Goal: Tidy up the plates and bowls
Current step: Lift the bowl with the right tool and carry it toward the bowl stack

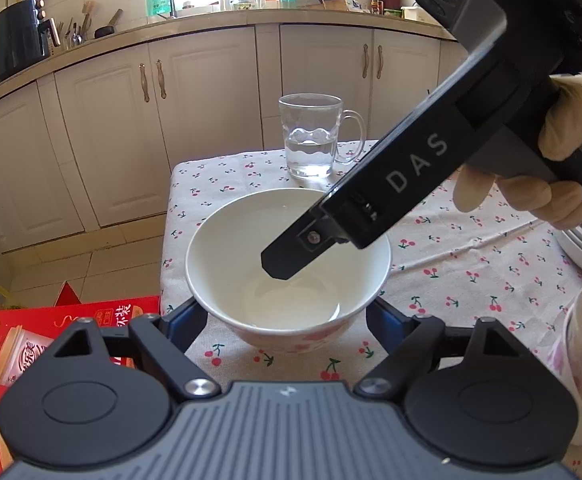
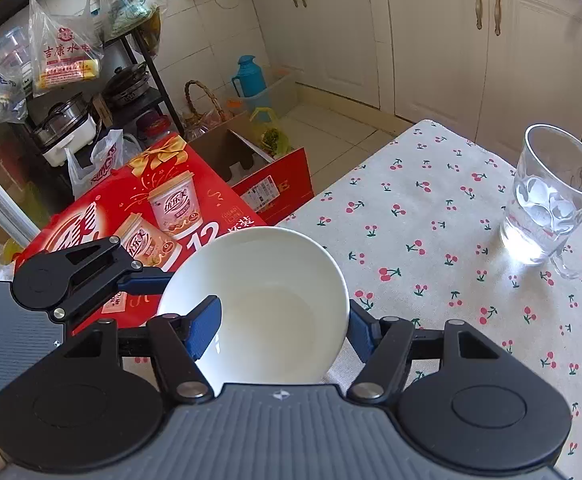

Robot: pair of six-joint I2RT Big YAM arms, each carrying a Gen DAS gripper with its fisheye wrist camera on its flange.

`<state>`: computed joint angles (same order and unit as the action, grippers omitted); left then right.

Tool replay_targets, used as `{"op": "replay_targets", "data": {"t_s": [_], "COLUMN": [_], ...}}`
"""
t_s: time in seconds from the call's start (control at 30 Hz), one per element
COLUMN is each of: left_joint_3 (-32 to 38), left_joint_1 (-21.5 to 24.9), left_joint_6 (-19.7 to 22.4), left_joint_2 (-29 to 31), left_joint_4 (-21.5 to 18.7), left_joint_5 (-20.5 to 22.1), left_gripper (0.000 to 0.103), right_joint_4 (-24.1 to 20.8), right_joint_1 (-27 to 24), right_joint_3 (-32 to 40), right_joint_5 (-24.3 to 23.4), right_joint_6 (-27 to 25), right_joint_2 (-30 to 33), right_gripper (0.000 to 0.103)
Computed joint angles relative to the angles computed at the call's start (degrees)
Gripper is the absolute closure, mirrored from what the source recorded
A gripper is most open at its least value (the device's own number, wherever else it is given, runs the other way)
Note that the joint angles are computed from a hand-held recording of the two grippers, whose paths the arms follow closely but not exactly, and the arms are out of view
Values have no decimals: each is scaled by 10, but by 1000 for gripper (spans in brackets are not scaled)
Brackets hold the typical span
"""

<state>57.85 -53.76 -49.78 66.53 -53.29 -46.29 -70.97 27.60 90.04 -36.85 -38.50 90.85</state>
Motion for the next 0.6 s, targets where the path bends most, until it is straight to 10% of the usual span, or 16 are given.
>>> {"op": "replay_targets", "data": {"t_s": [0.6], "left_joint_3": [112], "left_joint_1": [-121], "left_joint_6": [-103], "left_joint_2": [43], "left_joint_4": [-146], "left_joint_5": [-48], "left_gripper": [17], "right_joint_4": [-50], "right_joint_1": [-65], "right_joint_3": [-79], "right_joint_5": [-34], "right_joint_6": [-52], "right_joint_2": [-137], "right_gripper": [31]}}
